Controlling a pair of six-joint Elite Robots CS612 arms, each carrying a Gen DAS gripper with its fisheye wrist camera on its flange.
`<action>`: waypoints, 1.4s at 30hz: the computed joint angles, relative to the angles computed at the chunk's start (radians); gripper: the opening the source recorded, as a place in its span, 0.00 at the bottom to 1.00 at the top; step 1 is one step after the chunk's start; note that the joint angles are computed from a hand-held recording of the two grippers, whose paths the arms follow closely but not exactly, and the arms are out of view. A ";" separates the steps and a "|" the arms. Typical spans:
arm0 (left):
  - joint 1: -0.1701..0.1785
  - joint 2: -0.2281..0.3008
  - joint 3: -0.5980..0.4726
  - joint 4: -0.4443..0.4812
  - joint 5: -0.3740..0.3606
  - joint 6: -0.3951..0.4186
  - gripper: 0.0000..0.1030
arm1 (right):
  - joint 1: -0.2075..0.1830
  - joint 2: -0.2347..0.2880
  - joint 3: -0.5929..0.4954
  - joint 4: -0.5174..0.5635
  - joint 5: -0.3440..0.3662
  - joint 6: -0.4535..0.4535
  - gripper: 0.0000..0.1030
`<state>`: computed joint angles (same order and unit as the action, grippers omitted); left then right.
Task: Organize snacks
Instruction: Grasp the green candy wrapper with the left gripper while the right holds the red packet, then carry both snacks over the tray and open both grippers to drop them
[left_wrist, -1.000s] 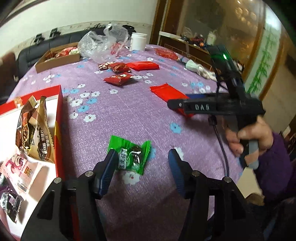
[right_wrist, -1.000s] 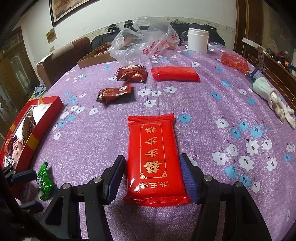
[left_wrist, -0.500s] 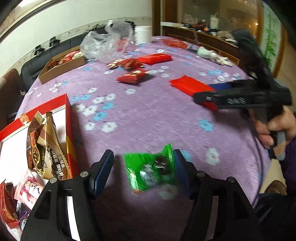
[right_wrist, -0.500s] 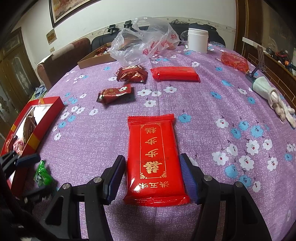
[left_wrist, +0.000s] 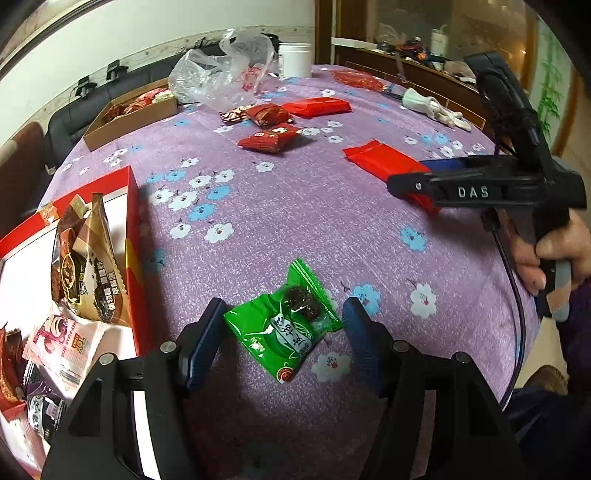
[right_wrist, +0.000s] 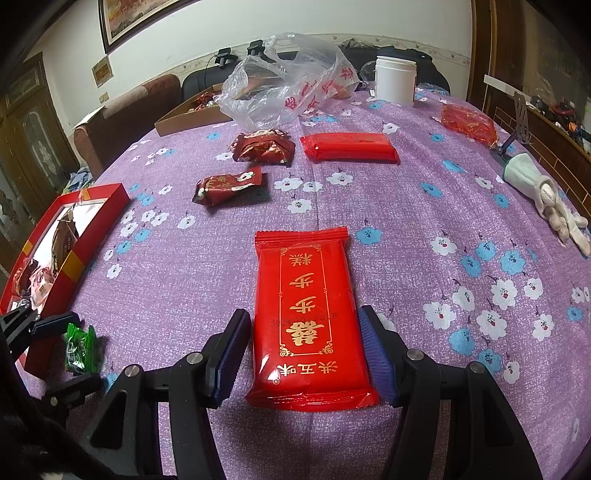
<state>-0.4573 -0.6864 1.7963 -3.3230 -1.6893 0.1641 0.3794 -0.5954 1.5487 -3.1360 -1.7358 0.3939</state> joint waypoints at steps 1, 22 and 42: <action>-0.004 -0.002 0.003 0.000 0.005 0.002 0.61 | 0.001 0.000 -0.001 0.002 -0.002 -0.001 0.61; 0.000 -0.012 0.041 -0.066 -0.067 -0.194 0.20 | 0.001 -0.002 0.011 -0.021 -0.017 0.026 0.50; -0.001 -0.021 0.078 -0.198 -0.069 -0.236 0.19 | -0.054 0.014 0.085 -0.342 0.236 0.133 0.49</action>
